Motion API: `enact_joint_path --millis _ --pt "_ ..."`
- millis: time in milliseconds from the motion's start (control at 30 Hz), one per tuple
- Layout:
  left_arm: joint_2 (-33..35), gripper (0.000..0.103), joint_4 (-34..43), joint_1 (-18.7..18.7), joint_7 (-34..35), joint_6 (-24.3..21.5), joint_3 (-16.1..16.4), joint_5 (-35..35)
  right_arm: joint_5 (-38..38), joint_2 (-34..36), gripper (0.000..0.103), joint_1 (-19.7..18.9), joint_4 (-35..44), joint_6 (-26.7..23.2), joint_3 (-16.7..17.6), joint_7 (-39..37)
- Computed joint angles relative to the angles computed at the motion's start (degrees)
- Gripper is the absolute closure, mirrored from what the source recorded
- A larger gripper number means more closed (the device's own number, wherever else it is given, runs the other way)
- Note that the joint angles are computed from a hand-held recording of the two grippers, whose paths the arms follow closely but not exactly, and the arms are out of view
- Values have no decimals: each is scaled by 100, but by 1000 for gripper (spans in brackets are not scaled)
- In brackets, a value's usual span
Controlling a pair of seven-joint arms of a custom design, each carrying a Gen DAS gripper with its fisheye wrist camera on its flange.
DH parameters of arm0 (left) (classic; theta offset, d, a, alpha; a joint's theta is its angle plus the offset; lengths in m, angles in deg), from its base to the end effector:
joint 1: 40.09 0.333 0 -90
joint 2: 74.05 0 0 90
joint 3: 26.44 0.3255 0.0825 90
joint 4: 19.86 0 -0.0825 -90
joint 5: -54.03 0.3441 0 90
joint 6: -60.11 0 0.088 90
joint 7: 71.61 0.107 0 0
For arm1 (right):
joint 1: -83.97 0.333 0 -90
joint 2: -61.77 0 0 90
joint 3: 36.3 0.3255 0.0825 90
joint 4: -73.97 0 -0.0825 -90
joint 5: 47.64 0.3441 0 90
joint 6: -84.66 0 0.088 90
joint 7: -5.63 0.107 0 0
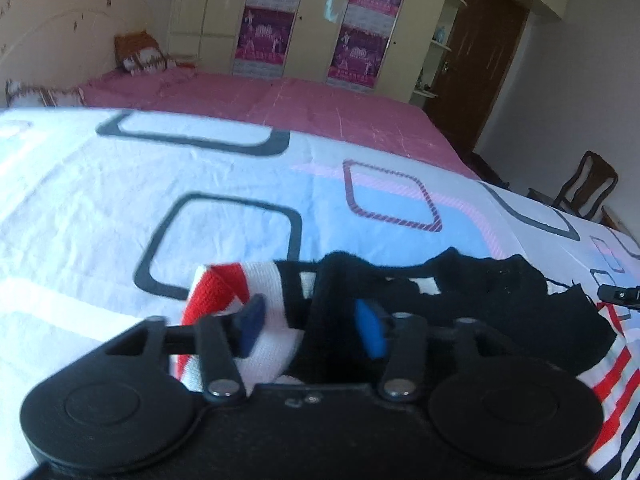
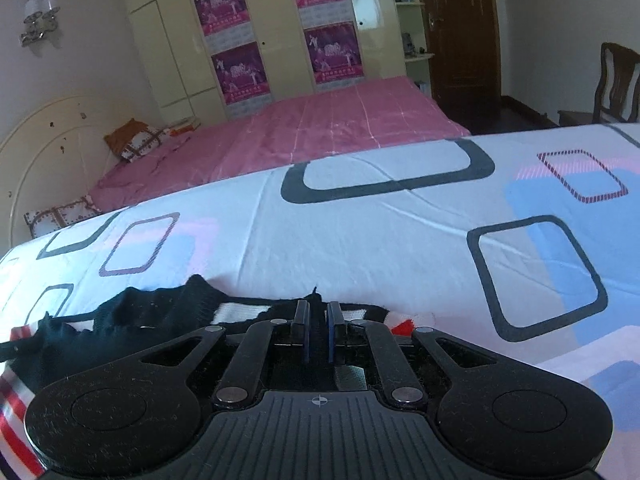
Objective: Fold small clothes
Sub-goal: 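Carry the black hem over the folded collar end with both grippers, then open both grippers and smooth the folded sweater flat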
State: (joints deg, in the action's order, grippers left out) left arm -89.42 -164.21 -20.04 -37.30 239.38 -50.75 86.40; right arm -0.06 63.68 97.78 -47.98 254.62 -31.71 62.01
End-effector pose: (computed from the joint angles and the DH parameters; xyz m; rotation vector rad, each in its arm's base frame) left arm 0.4418 -0.0908 0.4891 -1.9773 1.4591 -0.8813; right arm 0.5386 0.1258 0.5031 -1.7402 1.5072 -0.3804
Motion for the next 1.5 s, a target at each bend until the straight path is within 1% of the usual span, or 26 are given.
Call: enact_joint_path --millis 67,100,133,167,200,233,267,333,400,467,500,600,700,767,800,867,933,967,1067,1133,1200,1267,1367,1400,1433,1500 --pt "-267 41 -33 548 -360 63 -493 333 48 -80 97 13 -65 57 5 28" --pt "-429 40 -92 657 -434 125 -591 377 115 -124 97 21 -85 51 -2 10" --pt "-514 41 -145 582 -373 182 -527 314 263 -166 96 35 -94 15 -9 -85" --pt "-579 41 -215 308 -191 234 -313 172 320 -217 81 64 -125 17 -15 -95" --pt "-603 41 -236 54 3 236 -130 54 433 -254 42 106 -160 70 -17 -175" --pt "-647 41 -271 -206 206 220 40 -52 687 -311 25 174 -216 190 -3 -400" --pt "-672 41 -295 -461 408 212 184 -149 1181 -385 20 283 -247 281 -6 -935" --pt "-690 42 -341 -959 747 213 418 -370 1193 -508 23 421 -369 340 5 -1134" --pt "-668 42 -390 -1402 1029 230 588 -590 934 -626 50 538 -519 267 2 -1009" --pt "-650 43 -448 -1687 1192 239 628 -808 881 -743 60 686 -648 85 -42 -1018" --pt "-649 43 -481 -1723 1221 250 567 -895 887 -795 62 753 -698 -58 -76 -1072" --pt "-706 45 -588 -1490 1272 168 179 -1023 746 -943 63 932 -950 -137 -78 -1197" --pt "-903 46 -751 -1263 1329 -84 -91 -1115 481 -1091 63 1070 -1287 1 -90 -1225" --pt "-1041 47 -886 -1385 1419 -263 37 -1216 245 -1176 63 1091 -1516 168 -127 -1054" --pt "-1123 47 -988 -1441 1450 -309 116 -1270 286 -1256 63 1153 -1624 195 -213 -1062" --pt "-1295 46 -1150 -1528 1520 -372 255 -1366 212 -1330 63 1206 -1770 303 -336 -1025" --pt "-1371 46 -1294 -1650 1597 -312 431 -1513 -164 -1338 63 1152 -1910 482 -330 -756" --pt "-1381 46 -1307 -1658 1628 -308 445 -1567 -64 -1341 62 1281 -1919 488 -470 -809" --pt "-1371 46 -1213 -1535 1626 -453 283 -1629 -489 -1466 62 1155 -2003 450 -404 -179" --pt "-1375 46 -1174 -1490 1576 -536 219 -1640 -468 -1614 62 1320 -2094 477 -564 -131" --pt "-1370 46 -1142 -1479 1552 -595 196 -1622 -904 -1785 62 1185 -2318 436 -491 148" --pt "-1361 46 -1129 -1489 1539 -623 203 -1602 -1267 -1865 62 1127 -2551 672 -455 294" --pt "-1388 46 -1154 -1526 1545 -635 232 -1573 -1527 -2012 62 1004 -2562 467 -507 821" --pt "-1386 46 -1148 -1538 1545 -651 243 -1573 -1514 -2118 62 1121 -2619 500 -624 839" --pt "-1385 46 -1135 -1547 1543 -678 248 -1572 -1645 -2217 62 1102 -2704 551 -603 923" --pt "-1378 46 -1109 -1573 1561 -724 268 -1554 -2098 -2355 62 838 -2840 392 -407 1166"
